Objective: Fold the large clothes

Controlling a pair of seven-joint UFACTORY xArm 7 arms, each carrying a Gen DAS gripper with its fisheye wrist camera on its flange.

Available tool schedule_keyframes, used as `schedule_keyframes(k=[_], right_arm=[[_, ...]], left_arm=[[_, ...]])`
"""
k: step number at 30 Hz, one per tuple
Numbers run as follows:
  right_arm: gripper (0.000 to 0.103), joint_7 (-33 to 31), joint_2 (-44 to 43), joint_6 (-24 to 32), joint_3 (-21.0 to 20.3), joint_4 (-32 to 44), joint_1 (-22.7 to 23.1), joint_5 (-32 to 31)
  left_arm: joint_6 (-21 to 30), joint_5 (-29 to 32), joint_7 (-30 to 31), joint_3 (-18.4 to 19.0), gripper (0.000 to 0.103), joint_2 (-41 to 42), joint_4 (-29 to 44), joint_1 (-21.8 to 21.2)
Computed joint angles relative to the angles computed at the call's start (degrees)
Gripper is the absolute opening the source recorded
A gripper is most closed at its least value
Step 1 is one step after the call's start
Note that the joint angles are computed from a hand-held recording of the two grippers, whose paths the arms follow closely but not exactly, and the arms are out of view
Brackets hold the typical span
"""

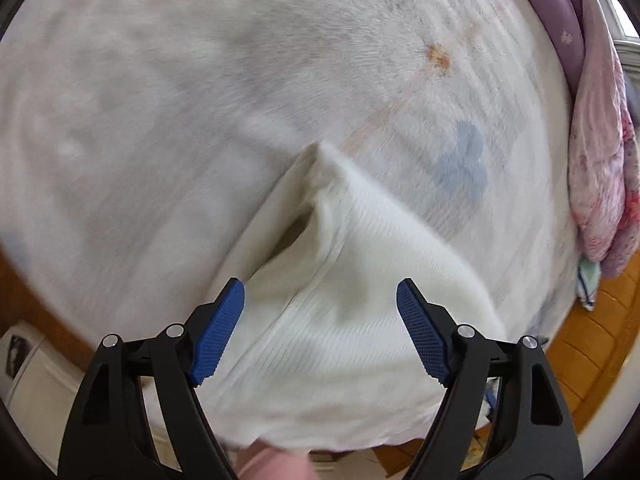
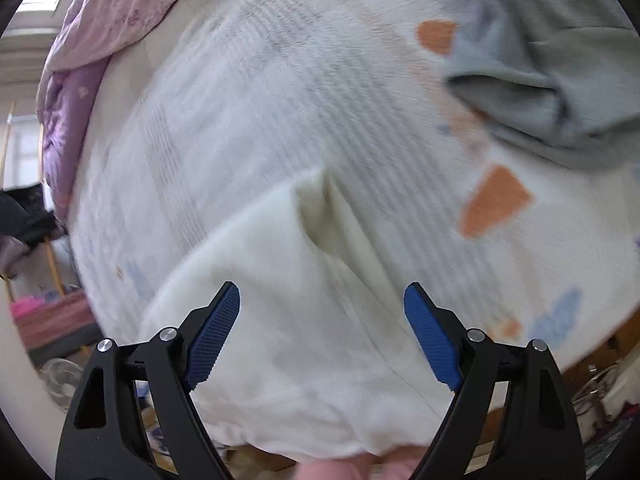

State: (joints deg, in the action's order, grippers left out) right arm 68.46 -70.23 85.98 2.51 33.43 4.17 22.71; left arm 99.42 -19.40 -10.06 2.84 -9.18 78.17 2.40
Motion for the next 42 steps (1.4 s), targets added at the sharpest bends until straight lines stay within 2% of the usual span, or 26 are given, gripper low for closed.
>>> schedule_keyframes(k=[2,3,4,5,6,9,11,15,17,19,21,22,23,24,25,26,27,29,31,35,37,38,39,40,41,42], right_arm=[[0.081,-2.0,2.3,-5.0,-0.8,-2.7,0.0,1.2],[0.075,-3.6,3.2,-7.8,-1.6,-3.9,0.8,2.6],[0.067,-4.8,4.5,-9.7,-1.9,-4.6,1.6,3.6],[0.036,-5.6,6.2,-9.6,-2.0,-4.2,2.1,3.3],[0.023,-6.8,8.5,-9.8,-1.9,-3.5,2.8,2.9],[0.011,-9.1,14.1,-10.1,0.4,1.2,3.4,-0.7],[0.009,-8.2,14.2,-11.1,0.9,2.4,2.6,-1.5],[0.007,-8.0,15.8,-14.4,1.4,3.5,1.1,-4.3],[0.007,-8.3,17.1,-15.5,0.6,2.6,1.1,-4.5],[0.007,-8.5,17.9,-13.9,0.1,1.5,1.2,-5.0],[0.012,-9.3,19.1,-14.1,-0.9,1.0,1.9,-3.6],[0.014,-8.4,18.5,-13.0,-1.2,1.5,1.7,-2.9],[0.024,-8.3,18.1,-11.9,-1.7,2.4,2.0,-2.1],[0.046,-9.3,17.6,-11.4,-2.2,3.4,2.8,-1.3],[0.057,-10.2,16.9,-10.1,-1.9,5.1,3.4,-1.7],[0.070,-10.6,16.8,-7.3,-0.8,7.9,3.6,-3.4],[0.073,-10.6,17.0,-2.6,1.1,11.7,4.0,-6.0],[0.073,-9.3,16.2,3.6,3.2,15.3,4.6,-6.6],[0.073,-3.9,13.4,12.0,5.0,16.3,5.1,-3.4],[0.073,9.5,1.8,16.0,8.9,10.1,5.4,8.9],[0.072,17.4,-5.9,14.9,11.4,4.9,5.8,16.6],[0.066,20.1,-9.0,13.2,12.7,2.6,6.0,19.1],[0.060,22.5,-13.8,9.5,14.8,-1.1,5.9,22.3],[0.060,23.1,-16.6,5.7,16.5,-3.4,6.1,24.6],[0.060,22.4,-18.7,0.9,18.8,-5.7,6.4,27.0],[0.054,21.8,-18.5,-1.5,20.8,-6.4,6.6,27.9]], left_arm=[[-1.8,2.0,-0.2,-0.7,0.079,3.0,0.1,-0.3],[-4.2,1.5,-0.8,-1.2,0.075,2.7,-1.1,-0.6],[-6.9,0.0,-0.6,-1.1,0.051,1.9,-2.6,-0.6],[-8.7,-1.6,-0.4,-0.9,0.035,1.4,-3.5,-0.6],[-10.6,-1.2,-1.3,-1.3,0.030,0.9,-3.9,-0.9],[-13.0,1.0,-1.9,-2.4,0.023,0.1,-3.2,-2.1],[-15.0,0.6,-3.4,-2.6,0.020,-0.2,-2.0,-2.7],[-18.0,1.0,-4.7,-2.7,0.011,1.2,0.7,-3.4],[-17.6,2.5,-3.6,-3.2,0.011,4.3,3.0,-4.1],[-17.2,3.5,-4.4,-3.4,0.011,5.9,3.5,-4.2],[-12.4,5.9,-1.9,-3.4,0.013,7.5,5.9,-4.2],[-10.9,6.1,-1.1,-3.3,0.022,7.3,6.7,-4.1],[-8.8,5.8,0.4,-3.0,0.030,6.7,7.7,-3.8],[-7.5,6.2,1.4,-3.0,0.060,6.1,8.2,-3.7],[-6.5,6.9,2.6,-2.8,0.069,4.3,8.0,-3.6],[-5.9,7.5,3.6,-2.7,0.069,2.4,7.4,-3.4],[-3.7,8.6,5.0,-2.4,0.069,-0.3,6.8,-3.3],[-0.2,10.9,5.3,-2.1,0.069,-5.7,3.7,-2.7],[4.3,13.7,4.1,-1.9,0.069,-10.3,1.1,-2.0],[12.4,13.0,-1.1,0.5,0.069,-22.5,-10.9,1.1],[14.8,11.8,-3.1,2.0,0.069,-26.3,-16.0,2.7],[15.0,10.4,-4.3,2.6,0.069,-28.1,-18.9,3.6],[14.6,9.2,-5.3,2.9,0.069,-29.2,-20.6,4.2],[13.1,7.0,-6.4,3.4,0.067,-31.0,-22.9,4.9],[11.0,5.3,-7.1,3.7,0.061,-32.7,-24.9,5.3],[9.5,4.4,-7.8,3.5,0.038,-33.4,-26.1,5.4]])
